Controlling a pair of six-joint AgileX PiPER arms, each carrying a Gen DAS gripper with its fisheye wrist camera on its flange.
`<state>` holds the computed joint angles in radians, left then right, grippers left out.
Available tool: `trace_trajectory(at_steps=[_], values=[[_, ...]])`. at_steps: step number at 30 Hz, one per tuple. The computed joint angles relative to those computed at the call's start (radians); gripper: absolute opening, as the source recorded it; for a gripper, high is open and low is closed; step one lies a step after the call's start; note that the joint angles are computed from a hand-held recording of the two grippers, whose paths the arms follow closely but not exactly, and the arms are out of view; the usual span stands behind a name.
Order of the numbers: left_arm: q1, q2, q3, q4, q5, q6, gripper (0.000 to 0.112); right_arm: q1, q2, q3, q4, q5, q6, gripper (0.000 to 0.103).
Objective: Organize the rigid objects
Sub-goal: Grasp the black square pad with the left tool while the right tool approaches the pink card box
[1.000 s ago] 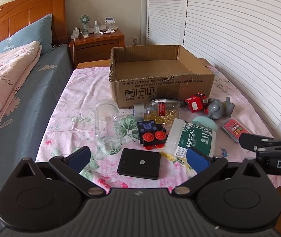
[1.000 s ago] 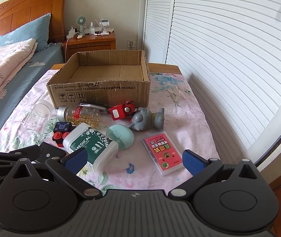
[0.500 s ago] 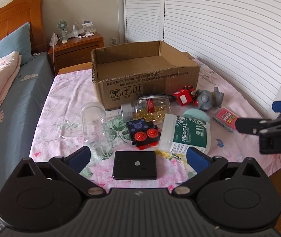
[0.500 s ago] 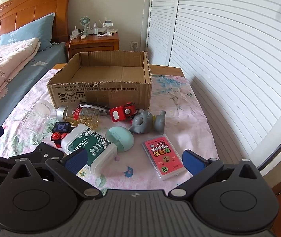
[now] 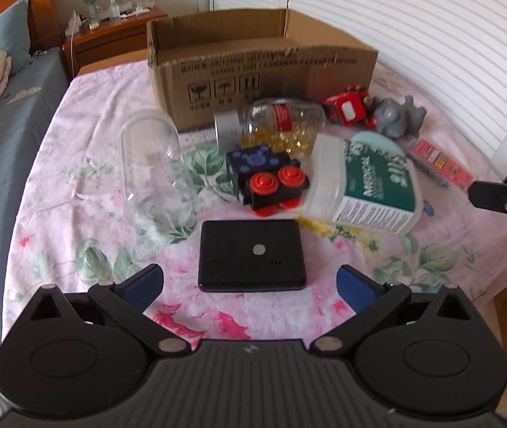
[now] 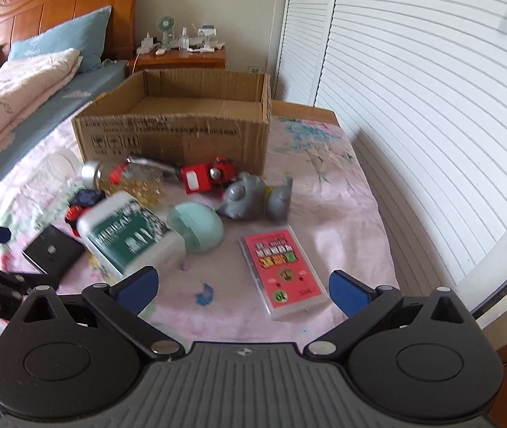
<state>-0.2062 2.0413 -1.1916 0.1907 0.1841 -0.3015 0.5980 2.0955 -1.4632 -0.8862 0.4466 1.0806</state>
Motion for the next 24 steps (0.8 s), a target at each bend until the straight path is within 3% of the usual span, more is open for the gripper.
trace_trajectory(at_steps=[2,4,8,13,20,24], values=[[0.006,0.031,-0.037,-0.05,0.036,0.059,0.102,-0.02,0.013,0.01,0.015,-0.014,-0.027,0.103],[0.006,0.037,-0.032,0.004,0.009,0.027,0.102,-0.042,0.031,0.009,0.053,-0.027,-0.075,0.103],[0.018,0.048,-0.048,-0.09,0.012,0.135,0.103,-0.071,0.067,-0.009,0.12,-0.038,-0.155,0.103],[0.028,0.065,-0.096,-0.143,0.066,0.201,0.103,-0.084,0.101,-0.03,0.179,-0.035,-0.244,0.103],[0.01,0.055,-0.06,0.033,0.024,-0.009,0.103,-0.125,0.081,0.025,0.253,-0.134,-0.302,0.103],[-0.003,0.055,-0.068,-0.043,0.034,0.077,0.1,-0.134,0.077,0.052,0.21,-0.18,-0.276,0.103]])
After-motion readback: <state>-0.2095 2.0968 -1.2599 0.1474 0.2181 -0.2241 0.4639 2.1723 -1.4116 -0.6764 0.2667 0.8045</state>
